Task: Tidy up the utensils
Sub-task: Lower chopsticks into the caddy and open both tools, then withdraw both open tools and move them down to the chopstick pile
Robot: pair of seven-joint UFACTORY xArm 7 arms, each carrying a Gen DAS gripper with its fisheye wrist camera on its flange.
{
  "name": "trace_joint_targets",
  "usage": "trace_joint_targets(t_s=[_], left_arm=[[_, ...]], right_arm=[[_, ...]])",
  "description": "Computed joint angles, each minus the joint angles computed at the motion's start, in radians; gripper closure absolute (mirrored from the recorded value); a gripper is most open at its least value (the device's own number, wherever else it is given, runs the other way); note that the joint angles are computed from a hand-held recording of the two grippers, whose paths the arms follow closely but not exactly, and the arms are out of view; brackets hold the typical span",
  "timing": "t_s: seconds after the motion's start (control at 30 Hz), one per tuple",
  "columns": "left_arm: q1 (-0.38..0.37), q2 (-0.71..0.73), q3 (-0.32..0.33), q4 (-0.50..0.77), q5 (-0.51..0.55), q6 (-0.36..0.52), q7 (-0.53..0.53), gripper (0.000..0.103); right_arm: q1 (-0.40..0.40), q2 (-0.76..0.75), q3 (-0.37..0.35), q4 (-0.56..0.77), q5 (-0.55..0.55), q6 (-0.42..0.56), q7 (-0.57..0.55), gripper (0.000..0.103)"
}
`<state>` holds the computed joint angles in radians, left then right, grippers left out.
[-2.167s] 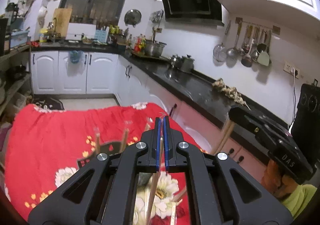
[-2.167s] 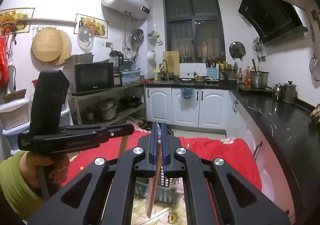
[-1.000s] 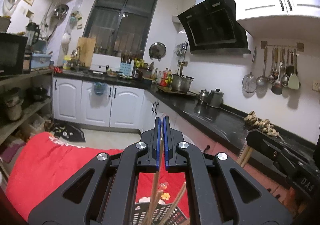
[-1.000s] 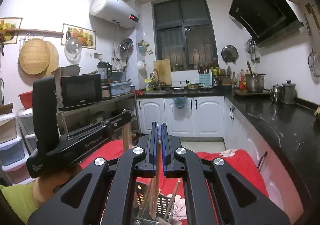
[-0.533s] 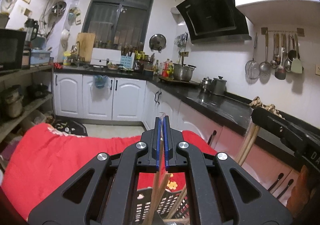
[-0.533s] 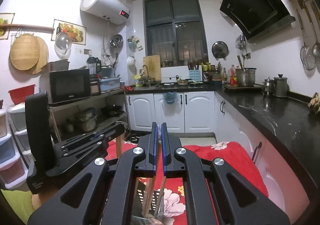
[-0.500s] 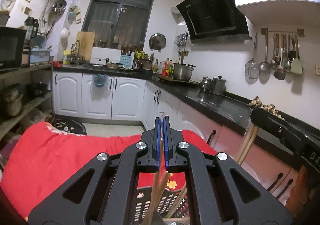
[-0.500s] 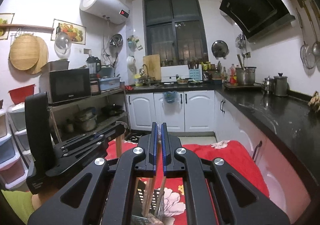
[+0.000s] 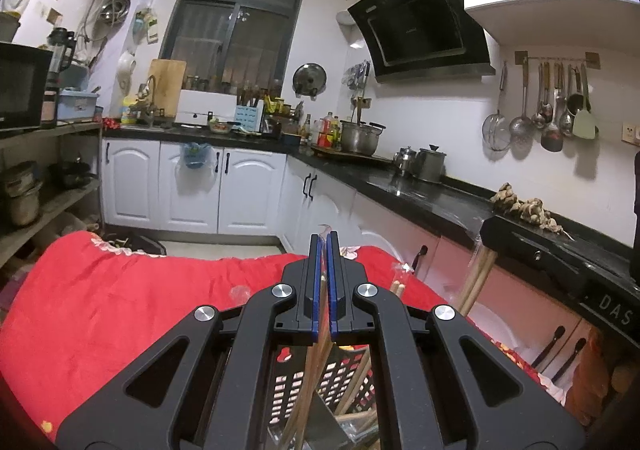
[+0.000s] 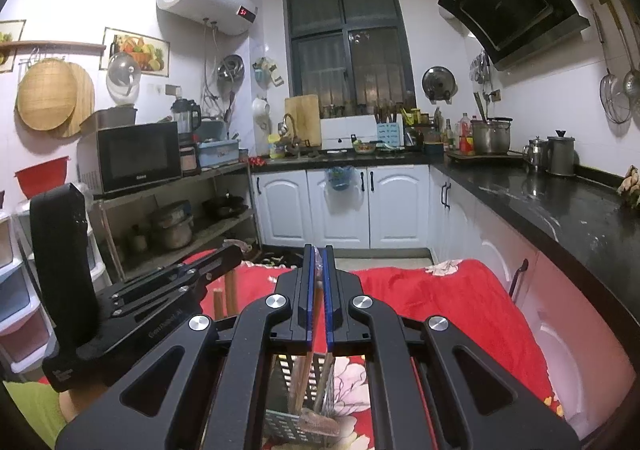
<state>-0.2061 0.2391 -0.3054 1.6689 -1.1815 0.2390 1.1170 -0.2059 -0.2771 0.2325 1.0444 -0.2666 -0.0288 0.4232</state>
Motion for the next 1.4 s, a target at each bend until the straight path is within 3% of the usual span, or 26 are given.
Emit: trace_joint_targets(t_s=[0.17, 0.33, 0.47, 0.87, 0.97, 1.0, 1.1, 1.2, 1.27, 1.33, 1.4], left_arm=[[0.002, -0.006, 0.0, -0.019, -0.009, -0.021, 0.03, 0.102], [0.006, -0.012, 0.007, -0.031, -0.014, -0.005, 0.036, 0.102], [0.007, -0.015, 0.02, -0.037, 0.017, 0.022, -0.002, 0.102], [0.005, -0.026, 0.036, -0.049, 0.023, 0.056, -0.02, 0.101], [0.008, -0.038, 0.041, -0.056, 0.042, 0.081, -0.052, 0.086], [0.009, -0.045, 0.04, -0.06, 0.033, 0.082, -0.047, 0.076], [0.005, -0.06, 0.046, -0.066, 0.025, 0.09, -0.045, 0.068], [-0.013, -0.083, 0.064, -0.082, 0.089, 0.087, -0.111, 0.055], [-0.017, -0.097, 0.071, -0.092, 0.112, 0.099, -0.139, 0.046], [-0.022, -0.121, 0.08, -0.117, 0.133, 0.098, -0.166, 0.029], [-0.023, -0.148, 0.089, -0.145, 0.126, 0.111, -0.167, 0.024]], right_arm=[[-0.015, -0.005, 0.016, -0.01, -0.017, 0.023, 0.021, 0.098], [0.097, -0.002, -0.071, -0.007, 0.042, 0.076, -0.025, 0.097], [0.133, -0.014, -0.1, -0.013, 0.068, 0.096, -0.044, 0.089], [0.121, -0.089, -0.101, -0.056, 0.076, 0.153, -0.036, 0.067], [0.116, -0.114, -0.098, -0.066, 0.076, 0.178, -0.034, 0.061], [0.115, -0.12, -0.098, -0.07, 0.076, 0.181, -0.033, 0.059], [0.108, -0.154, -0.096, -0.092, 0.076, 0.201, -0.028, 0.052], [0.1, -0.193, -0.092, -0.124, 0.074, 0.207, -0.025, 0.045], [0.099, -0.216, -0.095, -0.143, 0.079, 0.217, -0.023, 0.042], [0.111, -0.233, -0.106, -0.159, 0.09, 0.228, -0.034, 0.04], [0.108, -0.251, -0.105, -0.177, 0.097, 0.236, -0.032, 0.036]])
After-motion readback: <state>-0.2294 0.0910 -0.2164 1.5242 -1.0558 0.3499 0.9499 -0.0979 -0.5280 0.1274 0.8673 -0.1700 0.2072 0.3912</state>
